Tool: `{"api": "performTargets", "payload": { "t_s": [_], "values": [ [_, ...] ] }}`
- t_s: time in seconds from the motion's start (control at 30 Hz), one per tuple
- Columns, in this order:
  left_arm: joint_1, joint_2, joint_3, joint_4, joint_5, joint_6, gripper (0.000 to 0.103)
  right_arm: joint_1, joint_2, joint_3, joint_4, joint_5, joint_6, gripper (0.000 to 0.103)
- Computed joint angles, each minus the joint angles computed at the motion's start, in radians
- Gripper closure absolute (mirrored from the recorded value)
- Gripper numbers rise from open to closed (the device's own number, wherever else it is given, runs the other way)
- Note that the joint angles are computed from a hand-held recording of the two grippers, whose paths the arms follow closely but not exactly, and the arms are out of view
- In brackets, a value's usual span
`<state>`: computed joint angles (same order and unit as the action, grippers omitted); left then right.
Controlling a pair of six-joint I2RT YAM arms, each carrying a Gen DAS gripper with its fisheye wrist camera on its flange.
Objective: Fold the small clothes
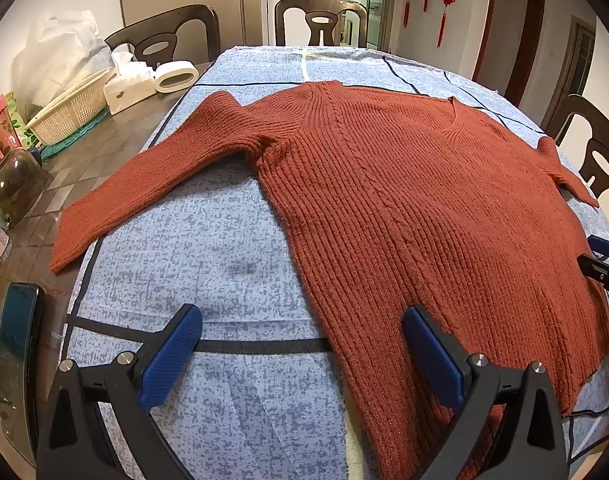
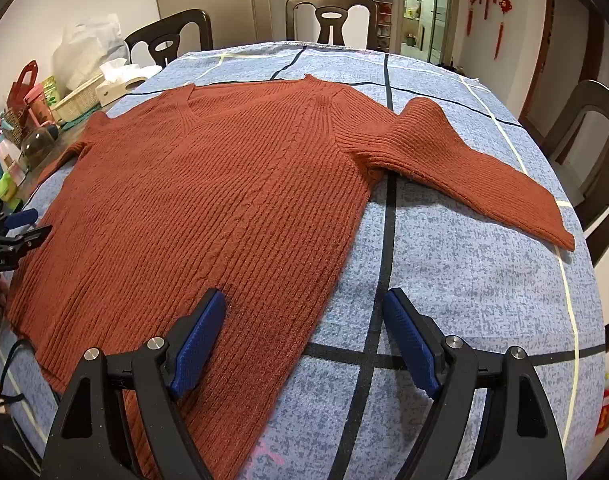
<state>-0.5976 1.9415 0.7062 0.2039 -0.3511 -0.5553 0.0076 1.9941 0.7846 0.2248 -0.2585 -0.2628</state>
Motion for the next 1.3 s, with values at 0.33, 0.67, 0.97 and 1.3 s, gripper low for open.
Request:
{"api": "performTargets", "payload": {
  "t_s": [0.33, 0.67, 0.97, 1.3],
  "values": [
    [0.000, 0.000, 0.000, 0.000, 0.000, 0.000, 0.001, -0.001, 0.000, 0.000, -0.001, -0.002, -0.001, 0.022],
    [0.000, 0.000, 0.000, 0.000, 0.000, 0.000, 0.001, -0.002, 0.001, 0.001, 0.000, -0.003, -0.001, 0.021],
    [0.000, 0.000, 0.000, 0.000, 0.000, 0.000, 0.001, -0.006, -0.004, 0.007, -0.015, -0.013, -0.003, 0.020],
    [0.000, 0.000, 0.000, 0.000, 0.000, 0.000, 0.001, -0.012, -0.005, -0.002, -0.009, -0.021, -0.006, 0.020]
  ]
}}
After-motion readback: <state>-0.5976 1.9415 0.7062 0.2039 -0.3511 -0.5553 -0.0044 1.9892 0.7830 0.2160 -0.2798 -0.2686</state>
